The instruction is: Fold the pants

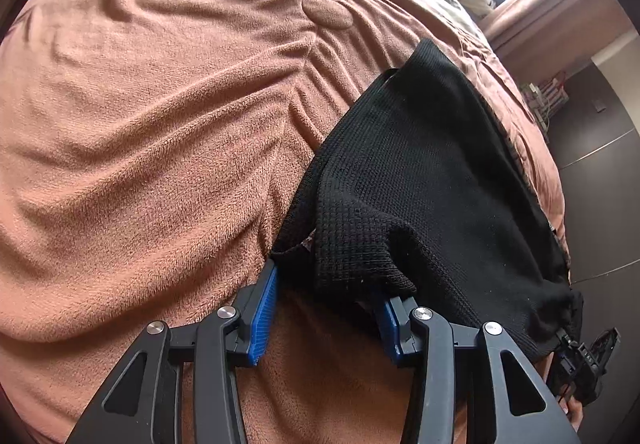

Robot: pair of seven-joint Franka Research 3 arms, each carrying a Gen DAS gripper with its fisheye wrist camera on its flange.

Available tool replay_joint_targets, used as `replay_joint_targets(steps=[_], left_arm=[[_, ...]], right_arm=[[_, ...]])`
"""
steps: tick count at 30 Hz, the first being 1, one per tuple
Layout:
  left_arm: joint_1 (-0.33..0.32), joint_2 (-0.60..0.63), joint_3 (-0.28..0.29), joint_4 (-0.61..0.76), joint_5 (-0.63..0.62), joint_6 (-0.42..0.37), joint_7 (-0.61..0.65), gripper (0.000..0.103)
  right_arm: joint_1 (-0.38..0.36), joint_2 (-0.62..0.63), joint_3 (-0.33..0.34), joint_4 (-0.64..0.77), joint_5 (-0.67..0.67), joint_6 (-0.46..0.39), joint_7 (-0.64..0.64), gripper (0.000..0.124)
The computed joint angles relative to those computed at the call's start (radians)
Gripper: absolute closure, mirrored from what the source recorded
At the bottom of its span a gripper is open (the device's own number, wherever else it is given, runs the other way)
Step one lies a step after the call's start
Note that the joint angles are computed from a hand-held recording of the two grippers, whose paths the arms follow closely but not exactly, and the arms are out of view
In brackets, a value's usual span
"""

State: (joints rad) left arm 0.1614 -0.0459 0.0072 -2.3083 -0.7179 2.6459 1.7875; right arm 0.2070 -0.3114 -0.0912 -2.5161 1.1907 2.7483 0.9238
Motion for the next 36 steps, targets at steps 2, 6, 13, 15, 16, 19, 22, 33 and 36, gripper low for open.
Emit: replay_joint_targets(steps=[2, 6, 13, 15, 16, 19, 22, 33, 36], left_arm=[[0.003, -0.001, 0.004, 0.0, -0.012, -0.015, 0.003, 0.056], [0.004, 0.017, -0.003, 0.003, 0.002, 0.035, -0.021, 0.096], [-0.004, -0.066, 0.004, -0.052, 0.071, 0.135, -0.071, 0.097], [-0.008, -0.091, 0.023, -0.063, 0.092, 0.137, -0.101, 0.097], [-0.009, -0.103, 0.029, -0.07, 0.111, 0.14, -0.123, 0.097], [-0.018, -0.118, 0.045, -0.086, 0.155, 0.154, -0.165, 0.097], [-0.028, -0.085, 0.059, -0.075, 0.17, 0.125, -0.166, 0.097], [-0.032, -0.175, 0.109, -0.152, 0.031, 0.037, -0.031, 0.067], [-0.054, -0.211, 0.149, -0.168, -0.071, -0.001, 0.068, 0.067]], right_arm=[[0.0, -0.001, 0.0, -0.002, 0.001, 0.002, -0.006, 0.097], [0.002, 0.001, 0.006, -0.003, -0.004, 0.012, 0.009, 0.097], [0.002, -0.008, 0.003, -0.004, -0.004, 0.012, 0.013, 0.097], [0.004, -0.015, -0.001, -0.008, 0.005, 0.015, 0.007, 0.097], [0.006, -0.02, -0.001, -0.011, 0.009, 0.017, 0.003, 0.097], [0.012, -0.031, -0.003, -0.018, 0.024, 0.028, -0.014, 0.097], [0.015, -0.024, -0.003, -0.016, 0.029, 0.038, -0.016, 0.097], [0.015, -0.012, -0.002, -0.01, 0.012, 0.031, 0.008, 0.097], [0.013, -0.01, 0.002, -0.008, 0.005, 0.033, 0.018, 0.097]])
